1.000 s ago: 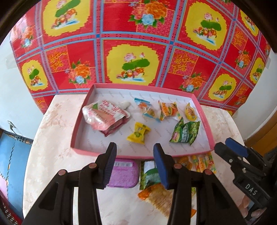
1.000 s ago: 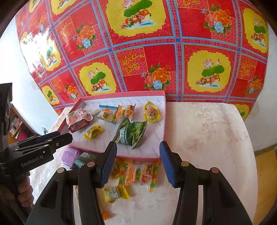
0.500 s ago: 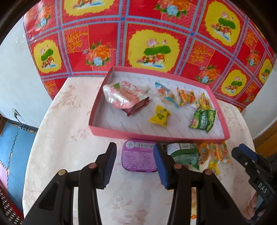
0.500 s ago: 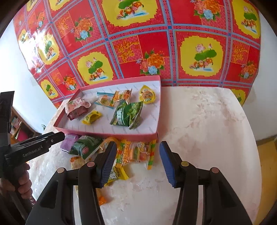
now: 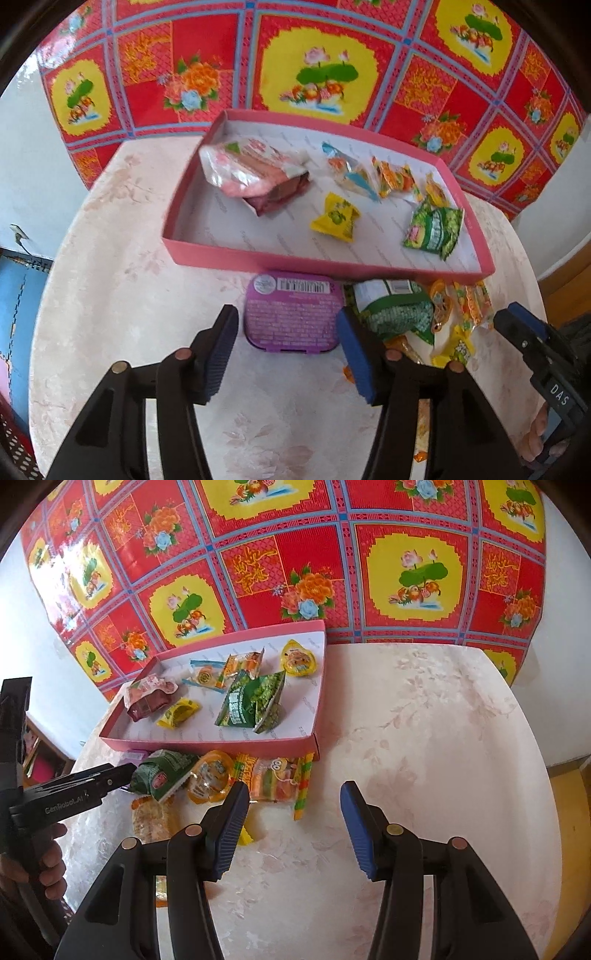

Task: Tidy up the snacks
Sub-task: 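Grasp the purple round tin with the left tool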

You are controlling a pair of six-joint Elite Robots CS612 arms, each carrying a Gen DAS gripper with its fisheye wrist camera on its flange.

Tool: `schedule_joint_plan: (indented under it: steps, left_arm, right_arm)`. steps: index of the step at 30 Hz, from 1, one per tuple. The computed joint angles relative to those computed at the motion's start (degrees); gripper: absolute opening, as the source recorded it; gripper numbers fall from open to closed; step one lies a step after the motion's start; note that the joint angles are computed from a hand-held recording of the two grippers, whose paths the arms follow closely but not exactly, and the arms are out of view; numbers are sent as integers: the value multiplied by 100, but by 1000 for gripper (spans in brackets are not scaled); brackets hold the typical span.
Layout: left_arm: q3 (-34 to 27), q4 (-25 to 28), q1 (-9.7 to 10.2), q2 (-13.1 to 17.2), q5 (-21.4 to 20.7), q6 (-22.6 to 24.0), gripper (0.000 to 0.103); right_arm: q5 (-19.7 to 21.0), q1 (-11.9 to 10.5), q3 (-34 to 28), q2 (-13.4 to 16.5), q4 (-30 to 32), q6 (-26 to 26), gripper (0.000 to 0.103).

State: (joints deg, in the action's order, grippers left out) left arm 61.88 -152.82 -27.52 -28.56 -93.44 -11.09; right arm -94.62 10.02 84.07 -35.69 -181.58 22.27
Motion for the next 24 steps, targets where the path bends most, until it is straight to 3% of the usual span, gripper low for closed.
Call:
schedule_joint_plan:
  steps: [5, 16, 24]
  left_arm:
    - [-13, -55, -20, 38, 54, 28, 68]
    - [80, -445, -148, 96, 680, 233, 69]
    - [100, -600, -158, 116, 783, 357, 69]
  right_arm:
    - [-15, -2, 14, 2, -1, 4, 53]
    - [65, 20, -96, 49, 182, -63, 54]
    - [0, 66, -380, 159, 481, -188, 60]
